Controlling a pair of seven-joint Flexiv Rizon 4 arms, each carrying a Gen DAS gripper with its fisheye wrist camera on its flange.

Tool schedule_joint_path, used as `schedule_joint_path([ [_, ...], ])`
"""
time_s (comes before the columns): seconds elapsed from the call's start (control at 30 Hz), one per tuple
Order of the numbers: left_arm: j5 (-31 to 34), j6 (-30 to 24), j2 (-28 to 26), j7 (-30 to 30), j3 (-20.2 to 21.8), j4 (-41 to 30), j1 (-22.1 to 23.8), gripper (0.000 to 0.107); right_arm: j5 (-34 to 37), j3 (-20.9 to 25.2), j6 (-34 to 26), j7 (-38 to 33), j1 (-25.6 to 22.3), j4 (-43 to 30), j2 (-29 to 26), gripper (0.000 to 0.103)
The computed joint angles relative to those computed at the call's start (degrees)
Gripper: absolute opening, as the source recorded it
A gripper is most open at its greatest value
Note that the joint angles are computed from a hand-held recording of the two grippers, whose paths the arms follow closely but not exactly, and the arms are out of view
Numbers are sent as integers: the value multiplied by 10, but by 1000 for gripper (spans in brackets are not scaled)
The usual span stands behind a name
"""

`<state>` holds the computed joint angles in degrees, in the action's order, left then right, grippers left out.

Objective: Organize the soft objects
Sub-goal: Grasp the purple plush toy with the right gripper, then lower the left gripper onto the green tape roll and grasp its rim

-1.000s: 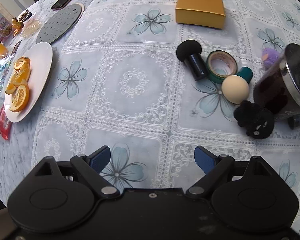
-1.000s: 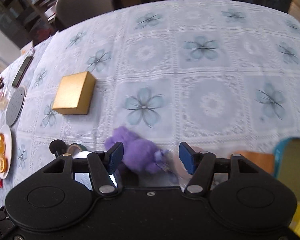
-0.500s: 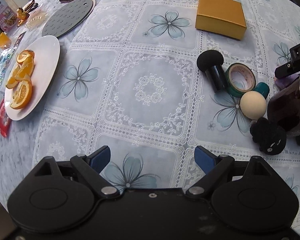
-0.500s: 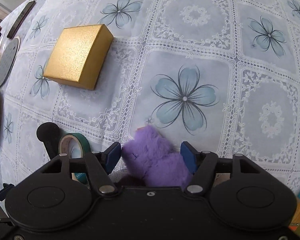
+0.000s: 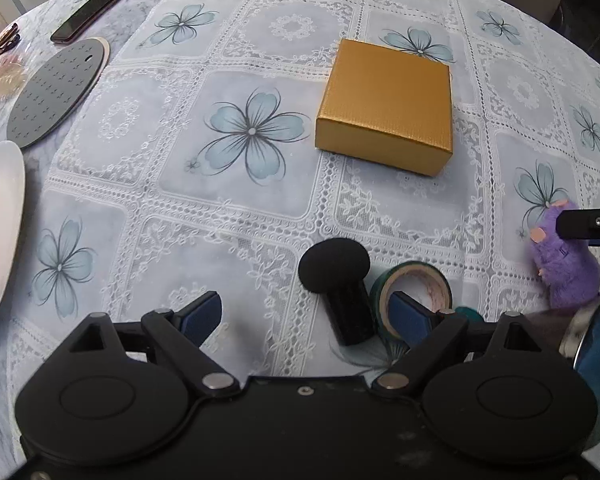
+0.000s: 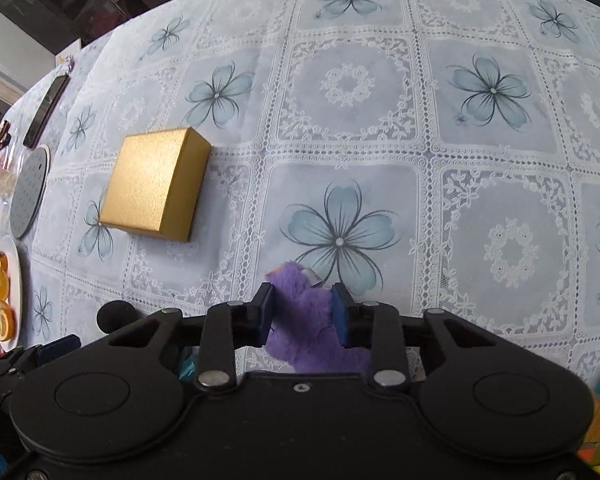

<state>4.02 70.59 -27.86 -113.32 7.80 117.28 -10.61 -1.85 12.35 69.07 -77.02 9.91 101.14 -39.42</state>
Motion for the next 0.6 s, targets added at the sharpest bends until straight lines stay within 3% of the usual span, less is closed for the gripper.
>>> schedule_joint_path([
  [0.1,-25,6,-20,15,-19,-12,18,80,-2,-2,11,-4,0,-3,-6,39],
  [0.13,-17,12,-23,6,-9,-15,8,69,-5,-6,21,-3,3,0,-8,39],
  [0.17,3,6,-25,-6,9,-25,-9,66,-10,-12,32,-3,7,4,-8,41],
  [0.23,5,15,-23,6,7,-23,-8,49,-29,-28,46,0,20,13,-6,50],
  [0.3,4,21,-20,15,4,-19,-4,39,-40,-22,47,-13,14,19,-2,57],
  [0.4,-19,41,-15,37,-17,-2,20,39,-48,-8,18,-41,3,10,-5,60],
  [0.6,-85,64,0,94,-59,34,63,38,-80,-39,0,-39,31,7,-22,60],
])
